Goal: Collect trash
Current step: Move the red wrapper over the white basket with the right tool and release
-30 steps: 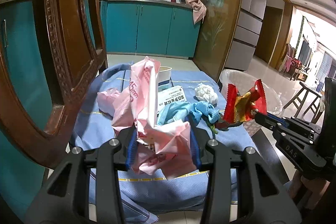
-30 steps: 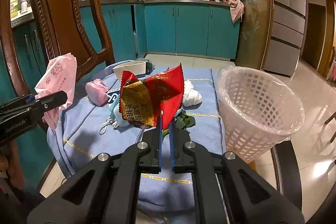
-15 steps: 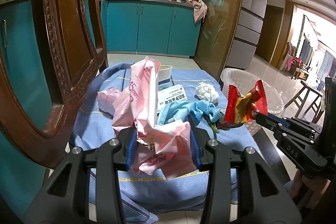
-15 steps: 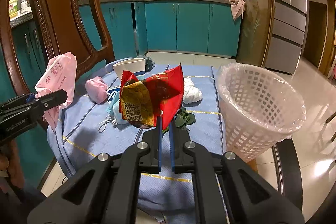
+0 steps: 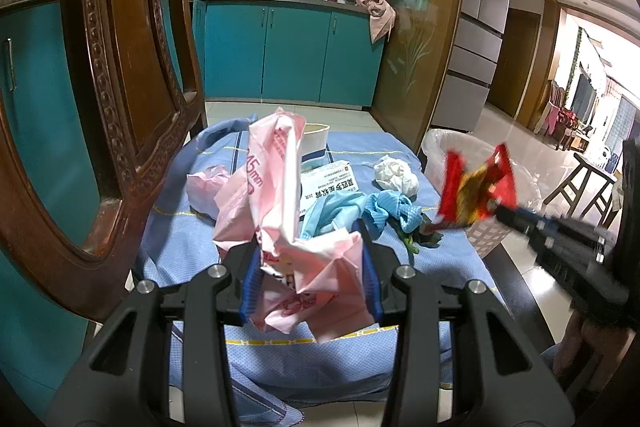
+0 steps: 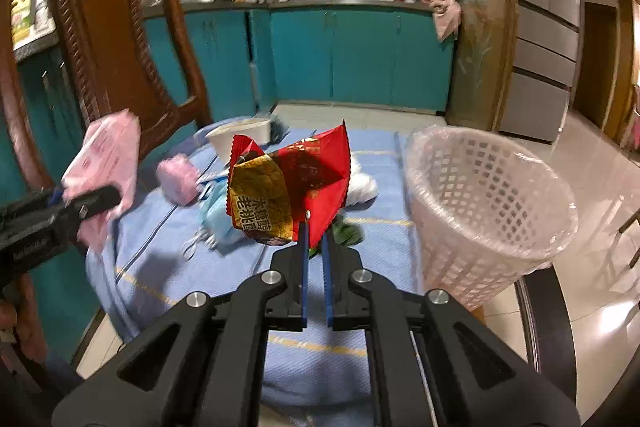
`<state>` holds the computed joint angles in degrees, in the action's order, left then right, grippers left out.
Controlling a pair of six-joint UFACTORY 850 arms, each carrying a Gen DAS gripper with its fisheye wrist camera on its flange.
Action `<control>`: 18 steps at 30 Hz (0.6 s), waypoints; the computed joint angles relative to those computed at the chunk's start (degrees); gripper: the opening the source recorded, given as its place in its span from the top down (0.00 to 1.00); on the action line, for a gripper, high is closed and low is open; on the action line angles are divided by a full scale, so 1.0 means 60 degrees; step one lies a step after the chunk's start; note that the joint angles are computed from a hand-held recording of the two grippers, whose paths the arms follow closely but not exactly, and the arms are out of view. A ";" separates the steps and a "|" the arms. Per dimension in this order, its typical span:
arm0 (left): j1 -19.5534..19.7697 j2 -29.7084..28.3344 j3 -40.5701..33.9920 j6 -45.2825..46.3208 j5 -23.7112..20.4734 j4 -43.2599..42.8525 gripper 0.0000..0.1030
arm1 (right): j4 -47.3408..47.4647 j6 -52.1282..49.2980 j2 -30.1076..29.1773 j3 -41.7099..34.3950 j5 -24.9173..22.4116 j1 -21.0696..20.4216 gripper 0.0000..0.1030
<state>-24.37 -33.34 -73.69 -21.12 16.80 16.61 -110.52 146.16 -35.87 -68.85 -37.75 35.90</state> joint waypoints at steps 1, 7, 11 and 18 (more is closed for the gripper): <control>0.0007 0.0002 -0.0004 -0.0032 -0.0013 0.0025 0.59 | 0.0082 0.0036 0.0100 0.0093 -0.0219 -0.0127 0.94; -0.0006 -0.0054 -0.0098 -0.0115 -0.0117 0.0113 0.59 | 0.0938 0.0298 0.0341 0.0235 -0.1126 -0.1458 0.93; -0.0017 -0.0104 -0.0179 -0.0086 -0.0204 0.0111 0.59 | 0.1330 0.0237 -0.0200 -0.0204 -0.0395 -0.2438 0.78; -0.0142 -0.0205 -0.0359 -0.0682 -0.0289 0.0934 0.59 | 0.0386 0.2592 0.0830 0.1401 -0.1062 -0.2293 0.30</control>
